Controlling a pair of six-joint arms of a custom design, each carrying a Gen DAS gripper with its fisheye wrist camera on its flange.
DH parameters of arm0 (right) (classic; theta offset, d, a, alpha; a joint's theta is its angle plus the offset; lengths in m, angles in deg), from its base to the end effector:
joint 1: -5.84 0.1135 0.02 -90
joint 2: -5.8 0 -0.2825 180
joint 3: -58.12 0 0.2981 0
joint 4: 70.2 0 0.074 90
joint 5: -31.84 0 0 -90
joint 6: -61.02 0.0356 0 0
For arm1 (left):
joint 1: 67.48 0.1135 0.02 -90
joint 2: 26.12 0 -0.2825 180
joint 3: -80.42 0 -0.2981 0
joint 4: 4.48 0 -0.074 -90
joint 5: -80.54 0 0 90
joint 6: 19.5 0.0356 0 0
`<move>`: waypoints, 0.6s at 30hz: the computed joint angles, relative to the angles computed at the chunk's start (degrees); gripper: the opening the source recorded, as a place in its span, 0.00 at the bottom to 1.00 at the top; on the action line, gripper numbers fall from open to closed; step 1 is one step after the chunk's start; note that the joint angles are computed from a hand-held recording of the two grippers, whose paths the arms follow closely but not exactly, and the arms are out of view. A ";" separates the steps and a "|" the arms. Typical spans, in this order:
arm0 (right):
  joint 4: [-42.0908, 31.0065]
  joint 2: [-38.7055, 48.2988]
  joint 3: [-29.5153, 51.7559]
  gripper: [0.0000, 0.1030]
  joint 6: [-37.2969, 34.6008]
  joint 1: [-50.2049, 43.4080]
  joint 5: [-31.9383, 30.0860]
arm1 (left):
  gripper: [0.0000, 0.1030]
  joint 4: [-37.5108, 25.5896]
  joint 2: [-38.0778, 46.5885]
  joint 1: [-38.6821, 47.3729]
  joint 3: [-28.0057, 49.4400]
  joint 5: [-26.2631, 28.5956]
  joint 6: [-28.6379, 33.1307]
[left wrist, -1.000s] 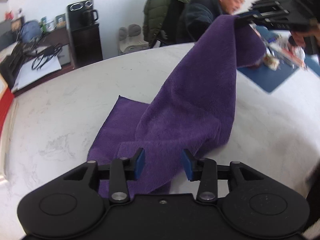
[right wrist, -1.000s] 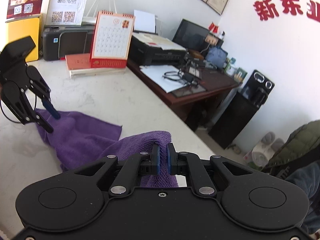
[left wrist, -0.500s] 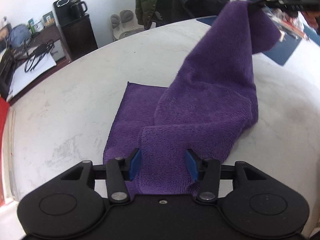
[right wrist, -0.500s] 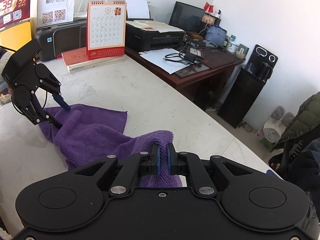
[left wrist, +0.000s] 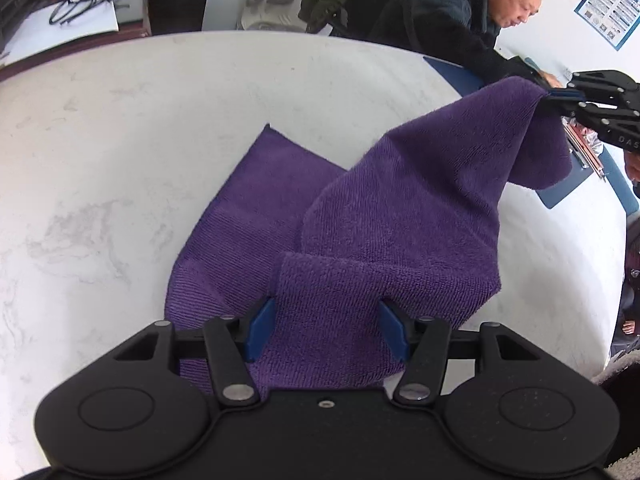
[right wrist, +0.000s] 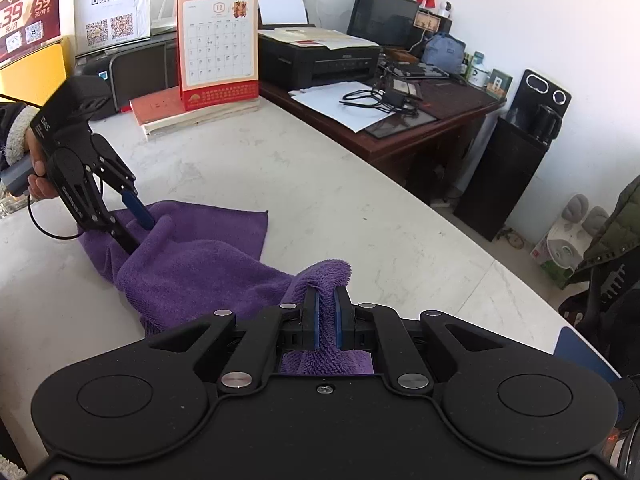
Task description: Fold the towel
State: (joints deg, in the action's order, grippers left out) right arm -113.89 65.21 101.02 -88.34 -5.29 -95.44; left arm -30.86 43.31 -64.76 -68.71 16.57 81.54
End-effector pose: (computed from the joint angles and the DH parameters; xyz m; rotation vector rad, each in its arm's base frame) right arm 0.2131 -0.0199 0.1832 -1.1484 2.0511 0.2855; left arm 0.1993 -0.0062 0.0962 0.3228 2.5916 -0.5291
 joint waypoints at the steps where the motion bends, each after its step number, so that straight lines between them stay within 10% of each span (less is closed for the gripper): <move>1: -0.14 0.20 0.09 0.06 -0.14 -0.17 -0.14 | 0.49 0.42 -0.63 0.59 0.03 0.30 -0.80; 13: -0.26 2.73 0.62 0.06 -0.85 -1.24 -0.97 | 0.50 -7.38 8.45 0.92 5.01 8.43 4.32; 18: -0.22 3.67 0.63 0.06 -1.10 -1.51 -0.56 | 0.52 -5.17 2.83 -7.52 1.82 0.93 0.11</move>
State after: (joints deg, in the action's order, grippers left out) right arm -114.11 68.88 101.66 -89.44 -6.80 -96.00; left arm -36.03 46.14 -72.28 -66.90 17.49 81.66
